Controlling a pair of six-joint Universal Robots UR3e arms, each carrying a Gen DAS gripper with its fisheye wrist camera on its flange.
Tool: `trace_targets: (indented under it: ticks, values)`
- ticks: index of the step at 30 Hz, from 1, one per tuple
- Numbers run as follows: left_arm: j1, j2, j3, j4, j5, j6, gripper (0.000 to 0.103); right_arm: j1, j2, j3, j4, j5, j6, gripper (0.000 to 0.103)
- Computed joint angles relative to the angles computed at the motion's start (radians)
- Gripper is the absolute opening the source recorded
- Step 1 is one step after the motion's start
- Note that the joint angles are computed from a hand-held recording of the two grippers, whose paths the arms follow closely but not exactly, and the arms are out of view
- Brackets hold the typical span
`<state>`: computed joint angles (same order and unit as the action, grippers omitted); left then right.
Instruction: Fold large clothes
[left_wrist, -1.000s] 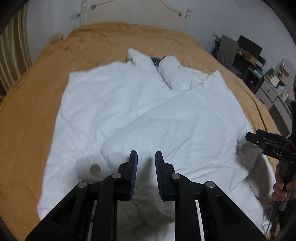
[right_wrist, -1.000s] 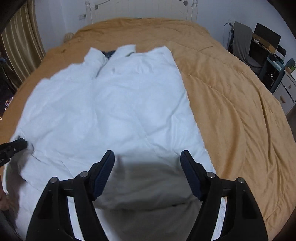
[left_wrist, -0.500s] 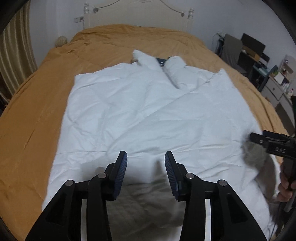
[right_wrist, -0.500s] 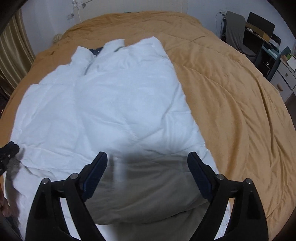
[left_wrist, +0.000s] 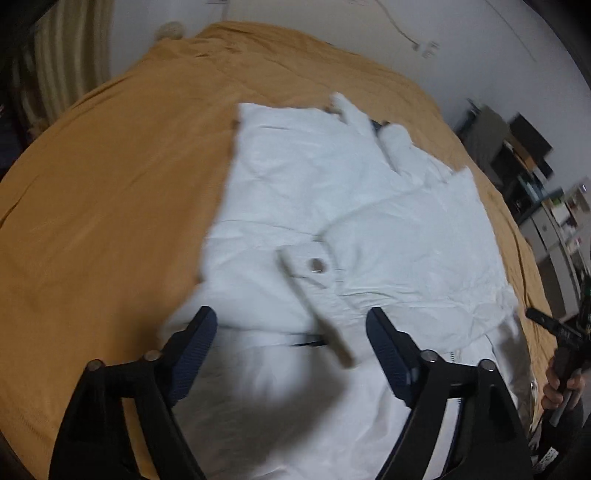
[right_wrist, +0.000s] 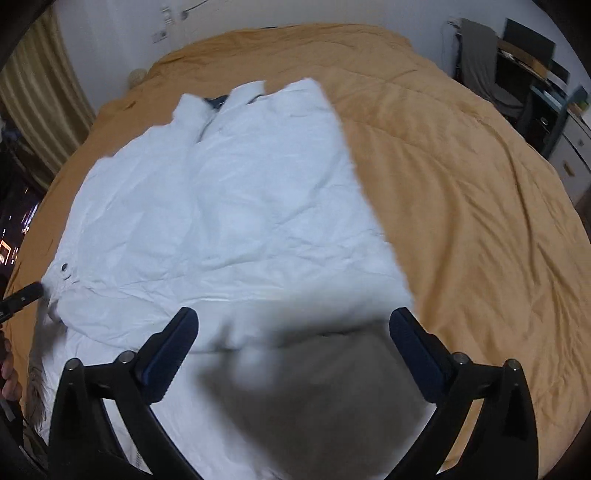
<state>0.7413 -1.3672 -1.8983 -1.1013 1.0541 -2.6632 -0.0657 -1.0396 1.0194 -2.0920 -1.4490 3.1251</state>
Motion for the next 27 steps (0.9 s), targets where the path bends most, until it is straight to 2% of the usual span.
trace_targets:
  ticks: [2, 5, 7, 8, 10, 11, 12, 14, 15, 16, 17, 19, 20, 21, 23, 25, 27]
  values:
    - [0.113, 0.025, -0.002, -0.073, 0.024, 0.042, 0.087, -0.082, -0.071, 0.105, 0.019, 0.028, -0.016, 0.103]
    - [0.198, 0.008, 0.016, -0.150, 0.021, 0.078, 0.086, -0.170, -0.139, 0.242, 0.019, 0.053, -0.045, 0.103]
    - [0.246, 0.077, -0.029, -0.175, -0.044, 0.097, 0.087, -0.202, -0.158, 0.284, 0.019, 0.087, -0.041, 0.103]
    - [0.242, 0.090, -0.038, -0.176, -0.075, 0.085, 0.087, -0.205, -0.171, 0.313, -0.012, 0.102, -0.033, 0.103]
    - [0.175, 0.100, -0.066, -0.143, -0.077, 0.069, 0.087, -0.175, -0.177, 0.316, -0.044, 0.105, -0.023, 0.103]
    - [0.116, 0.089, -0.088, -0.083, -0.044, 0.055, 0.087, -0.141, -0.158, 0.283, -0.043, 0.086, -0.029, 0.103]
    - [0.017, 0.050, -0.103, 0.015, 0.047, 0.009, 0.087, -0.104, -0.134, 0.248, -0.046, 0.051, -0.038, 0.103]
    - [-0.164, -0.053, -0.118, 0.149, 0.263, -0.065, 0.087, -0.002, -0.043, 0.132, -0.009, -0.107, -0.045, 0.103]
    - [-0.210, -0.053, -0.162, 0.199, 0.333, -0.069, 0.087, 0.038, -0.003, 0.092, 0.027, -0.180, -0.060, 0.103]
    - [-0.226, -0.011, -0.225, 0.258, 0.368, -0.054, 0.087, 0.058, 0.016, 0.094, 0.038, -0.222, -0.073, 0.103]
    - [-0.201, 0.064, -0.292, 0.279, 0.348, -0.008, 0.087, 0.065, 0.006, 0.138, 0.027, -0.242, -0.078, 0.103]
    - [-0.128, 0.177, -0.334, 0.173, 0.322, 0.076, 0.090, 0.016, -0.087, 0.295, 0.003, -0.173, -0.084, 0.103]
    - [-0.084, 0.209, -0.342, 0.116, 0.308, 0.098, 0.098, -0.028, -0.135, 0.363, 0.016, -0.113, -0.080, 0.103]
    - [-0.007, 0.241, -0.350, 0.035, 0.275, 0.127, 0.103, -0.073, -0.173, 0.415, 0.040, -0.061, -0.075, 0.103]
    - [0.163, 0.287, -0.348, -0.148, 0.170, 0.208, 0.103, -0.163, -0.243, 0.520, 0.064, 0.042, -0.083, 0.103]
    - [0.206, 0.302, -0.316, -0.225, 0.147, 0.236, 0.102, -0.198, -0.277, 0.560, 0.067, 0.083, -0.103, 0.103]
    - [0.204, 0.266, -0.234, -0.302, 0.137, 0.257, 0.102, -0.183, -0.265, 0.506, 0.101, 0.068, -0.107, 0.103]
